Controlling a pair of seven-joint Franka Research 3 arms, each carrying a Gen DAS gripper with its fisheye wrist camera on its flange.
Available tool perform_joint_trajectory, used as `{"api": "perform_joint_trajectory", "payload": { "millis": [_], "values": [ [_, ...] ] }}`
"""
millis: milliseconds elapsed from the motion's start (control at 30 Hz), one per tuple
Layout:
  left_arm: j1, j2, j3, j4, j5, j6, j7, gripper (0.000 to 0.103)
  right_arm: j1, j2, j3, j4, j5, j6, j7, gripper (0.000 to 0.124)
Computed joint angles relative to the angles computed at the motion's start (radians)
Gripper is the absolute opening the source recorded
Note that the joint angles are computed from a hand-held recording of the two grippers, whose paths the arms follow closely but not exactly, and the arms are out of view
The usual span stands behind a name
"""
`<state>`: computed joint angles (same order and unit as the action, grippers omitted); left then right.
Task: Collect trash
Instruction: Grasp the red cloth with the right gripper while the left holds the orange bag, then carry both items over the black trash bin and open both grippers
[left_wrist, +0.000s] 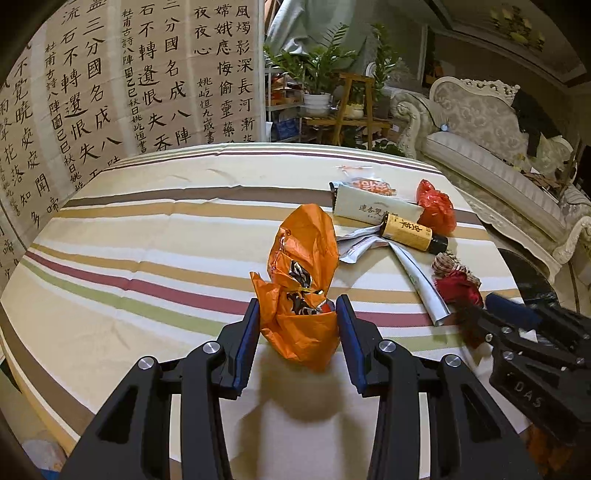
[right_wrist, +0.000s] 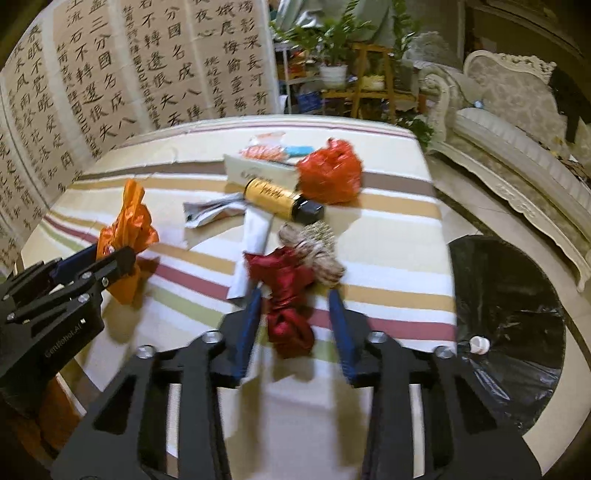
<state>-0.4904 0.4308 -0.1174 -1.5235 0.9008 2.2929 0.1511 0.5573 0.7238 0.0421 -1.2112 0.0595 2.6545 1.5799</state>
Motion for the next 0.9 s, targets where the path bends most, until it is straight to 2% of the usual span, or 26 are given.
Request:
{"api": "perform_joint_trajectory", "payload": {
  "millis": [33, 100, 233, 500, 667, 800, 900],
  "values": [
    [0.000, -0.001, 0.000, -0.002, -0.001, 0.002, -0.001, 0.042, -0.002, 0.009, 0.006, 0.013, 0.002, -0.016, -0.008, 0.023],
    [0.000, -0.001, -0.001, -0.004, -0.002, 0.008, -0.002, 0.042, 0.000, 0.016, 0.007, 0.023, 0.004, -0.028, -0.012, 0.022],
    [-0.003, -0.001, -0.002, -0.006, -0.001, 0.016, -0.008, 0.042, 0.004, 0.002, 0.005, -0.001, 0.001, -0.010, -0.016, 0.021],
    [-0.021, 0.008, -0.002, 0.018, 0.032, 0.048, -0.022, 0.042, -0.005, -0.087, -0.005, -0.132, 0.008, 0.090, -0.001, 0.021],
    [-0.037, 0.046, 0.002, 0.073, 0.034, 0.081, 0.002, 0.042, -0.001, -0.145, -0.054, -0.220, -0.021, 0.156, 0.064, 0.021],
    [-0.064, 0.106, 0.014, 0.162, 0.030, 0.101, 0.048, 0.042, 0.018, -0.182, -0.126, -0.284, -0.081, 0.202, 0.161, 0.021],
    [-0.087, 0.165, 0.023, 0.250, 0.011, 0.107, 0.104, 0.042, 0.017, -0.199, -0.155, -0.318, -0.117, 0.225, 0.219, 0.021]
  ]
}}
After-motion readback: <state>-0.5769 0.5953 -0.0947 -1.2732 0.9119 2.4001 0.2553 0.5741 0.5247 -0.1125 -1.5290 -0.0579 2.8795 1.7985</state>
